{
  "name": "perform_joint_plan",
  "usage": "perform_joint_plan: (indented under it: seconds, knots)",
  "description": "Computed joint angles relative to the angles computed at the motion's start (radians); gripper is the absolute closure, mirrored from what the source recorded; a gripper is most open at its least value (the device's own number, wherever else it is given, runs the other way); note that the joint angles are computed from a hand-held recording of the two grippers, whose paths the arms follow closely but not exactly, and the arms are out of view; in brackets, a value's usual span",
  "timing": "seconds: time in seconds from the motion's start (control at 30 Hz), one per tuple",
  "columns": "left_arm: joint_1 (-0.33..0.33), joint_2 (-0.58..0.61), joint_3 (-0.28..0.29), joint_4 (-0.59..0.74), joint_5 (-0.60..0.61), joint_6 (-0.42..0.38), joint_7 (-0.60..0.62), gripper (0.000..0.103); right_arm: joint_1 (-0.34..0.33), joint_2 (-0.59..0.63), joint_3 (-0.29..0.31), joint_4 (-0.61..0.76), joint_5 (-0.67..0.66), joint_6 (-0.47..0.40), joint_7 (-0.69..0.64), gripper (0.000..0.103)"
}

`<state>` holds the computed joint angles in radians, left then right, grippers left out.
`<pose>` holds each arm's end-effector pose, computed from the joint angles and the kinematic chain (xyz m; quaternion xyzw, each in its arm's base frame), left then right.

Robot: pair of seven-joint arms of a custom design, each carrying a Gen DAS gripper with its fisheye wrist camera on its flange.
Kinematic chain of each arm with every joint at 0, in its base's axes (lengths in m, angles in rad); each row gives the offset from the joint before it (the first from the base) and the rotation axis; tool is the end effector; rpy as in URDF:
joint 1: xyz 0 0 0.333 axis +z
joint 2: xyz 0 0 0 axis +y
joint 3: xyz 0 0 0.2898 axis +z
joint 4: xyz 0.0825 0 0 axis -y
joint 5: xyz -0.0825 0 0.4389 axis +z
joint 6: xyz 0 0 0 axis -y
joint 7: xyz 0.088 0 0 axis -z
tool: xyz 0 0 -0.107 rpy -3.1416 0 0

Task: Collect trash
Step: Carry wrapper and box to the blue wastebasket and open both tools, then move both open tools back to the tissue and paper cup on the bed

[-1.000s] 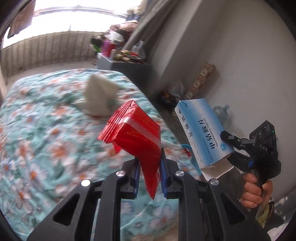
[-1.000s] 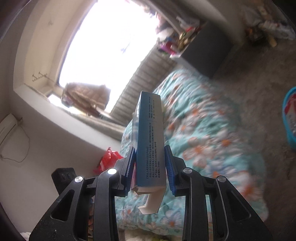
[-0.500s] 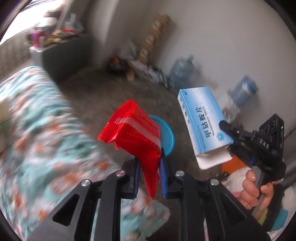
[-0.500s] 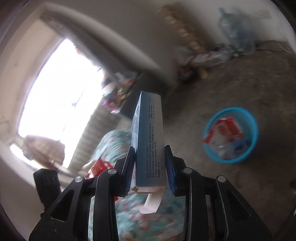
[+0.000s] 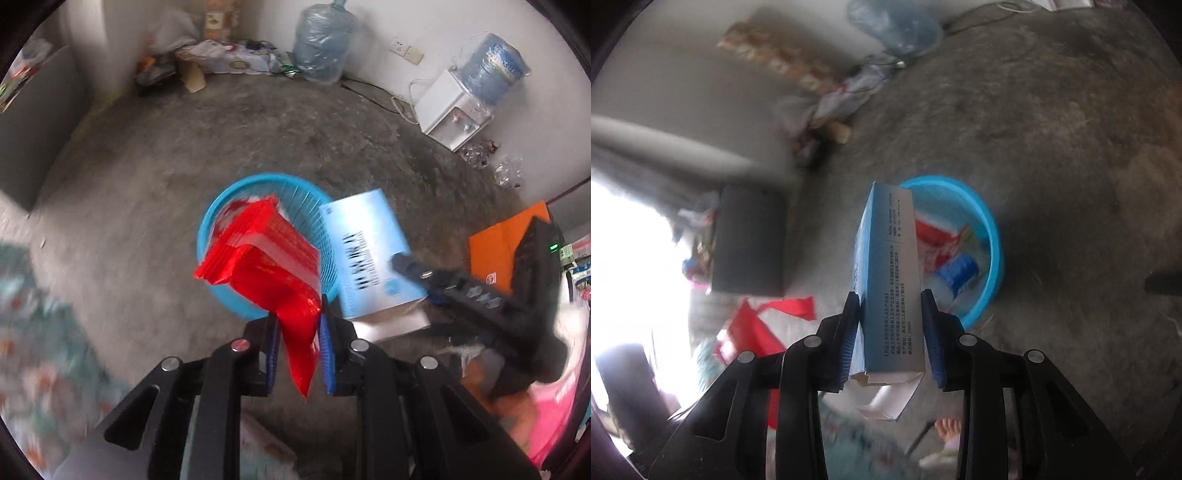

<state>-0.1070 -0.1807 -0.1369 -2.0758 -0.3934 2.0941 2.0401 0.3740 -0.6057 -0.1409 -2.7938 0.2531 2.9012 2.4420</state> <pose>0.5580 -0.1607 0.4858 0.4797 -0.8560 0.1907 0.0270 0.4348 0.0933 0.4030 -0.3220 0.8771 0.0309 0.3550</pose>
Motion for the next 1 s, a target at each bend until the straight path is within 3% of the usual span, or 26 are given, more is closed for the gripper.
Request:
perform_joint_plan:
  seconds: [0.03, 0.1, 0.17, 0.2, 0.37, 0.47, 0.53, 0.73, 1.0]
  knots:
    - [-0.004, 0.051, -0.004, 0.043, 0.000, -0.013, -0.003, 0.058, -0.001, 0.046, -0.006, 0.021, 0.001, 0.021, -0.002, 0.066]
    - [-0.006, 0.133, -0.018, 0.106, 0.036, -0.008, -0.056, 0.043, 0.070, 0.156, -0.086, 0.077, 0.054, 0.054, -0.071, 0.053]
    - [-0.004, 0.163, -0.021, 0.111, 0.063, 0.054, -0.112, 0.042, 0.185, 0.208, -0.203, 0.107, 0.206, 0.042, -0.211, 0.052]
    - [-0.005, 0.159, -0.023, 0.101, 0.058, 0.071, -0.129, 0.040, 0.205, 0.200, -0.222, 0.099, 0.233, 0.044, -0.233, 0.052]
    - [0.006, 0.124, -0.013, 0.077, -0.007, 0.039, -0.093, 0.037, 0.087, 0.064, -0.086, -0.008, 0.200, 0.044, -0.206, 0.051]
    - [0.010, 0.046, -0.004, 0.036, -0.019, 0.048, -0.065, 0.037, -0.013, -0.027, 0.022, -0.055, 0.121, 0.009, -0.103, 0.050]
    - [0.017, -0.020, 0.019, 0.007, -0.067, 0.025, -0.040, 0.037, -0.036, -0.085, 0.055, -0.078, 0.085, -0.003, -0.041, 0.049]
    - [0.066, -0.292, 0.135, -0.163, -0.270, 0.012, -0.042, 0.036, -0.004, -0.140, 0.081, -0.033, -0.036, -0.040, -0.009, 0.037]
    - [0.239, -0.707, 0.269, -0.403, -0.204, 0.021, -0.066, 0.033, 0.099, -0.162, 0.120, 0.093, -0.144, -0.130, -0.122, 0.035]
